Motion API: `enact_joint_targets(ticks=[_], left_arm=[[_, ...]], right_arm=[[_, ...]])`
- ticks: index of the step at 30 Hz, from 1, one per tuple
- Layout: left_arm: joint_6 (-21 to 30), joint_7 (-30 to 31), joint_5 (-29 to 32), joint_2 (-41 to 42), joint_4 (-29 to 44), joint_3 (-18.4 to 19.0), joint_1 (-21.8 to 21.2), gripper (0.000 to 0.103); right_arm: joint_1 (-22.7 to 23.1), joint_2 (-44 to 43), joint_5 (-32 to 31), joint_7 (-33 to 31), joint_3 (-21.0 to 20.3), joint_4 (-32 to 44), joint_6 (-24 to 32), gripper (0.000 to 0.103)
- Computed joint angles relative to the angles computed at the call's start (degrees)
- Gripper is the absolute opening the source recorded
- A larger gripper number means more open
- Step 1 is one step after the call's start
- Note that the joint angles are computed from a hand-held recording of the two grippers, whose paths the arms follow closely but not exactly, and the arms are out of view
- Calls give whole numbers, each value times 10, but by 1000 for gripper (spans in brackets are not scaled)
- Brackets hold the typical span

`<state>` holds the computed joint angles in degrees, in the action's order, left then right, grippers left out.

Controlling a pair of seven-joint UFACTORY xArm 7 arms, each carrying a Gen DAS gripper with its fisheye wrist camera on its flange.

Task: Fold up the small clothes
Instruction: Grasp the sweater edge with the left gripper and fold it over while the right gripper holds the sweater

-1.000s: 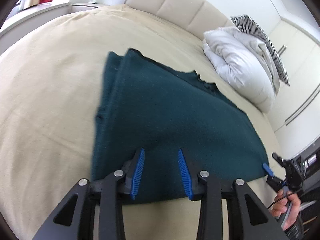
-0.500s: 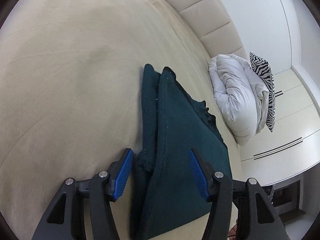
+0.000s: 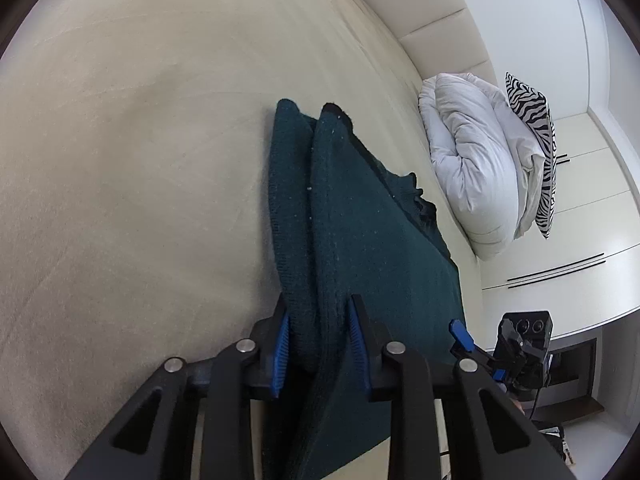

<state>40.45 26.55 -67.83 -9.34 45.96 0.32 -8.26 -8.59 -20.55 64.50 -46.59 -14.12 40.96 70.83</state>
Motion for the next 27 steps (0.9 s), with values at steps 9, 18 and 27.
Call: enact_joint_targets(ticks=[9, 18, 27], left_arm=[[-18, 14, 9, -4, -4, -2, 4, 16], [-45, -105, 134, -42, 40, -33, -32, 14], [-116, -258, 296, 110, 223, -128, -145, 14]], right_arm=[[18, 76, -24, 26, 42, 28, -52, 64], [-13, 103, 1, 3, 23, 41, 12, 64], [-128, 180, 50, 3, -33, 109, 181, 66]])
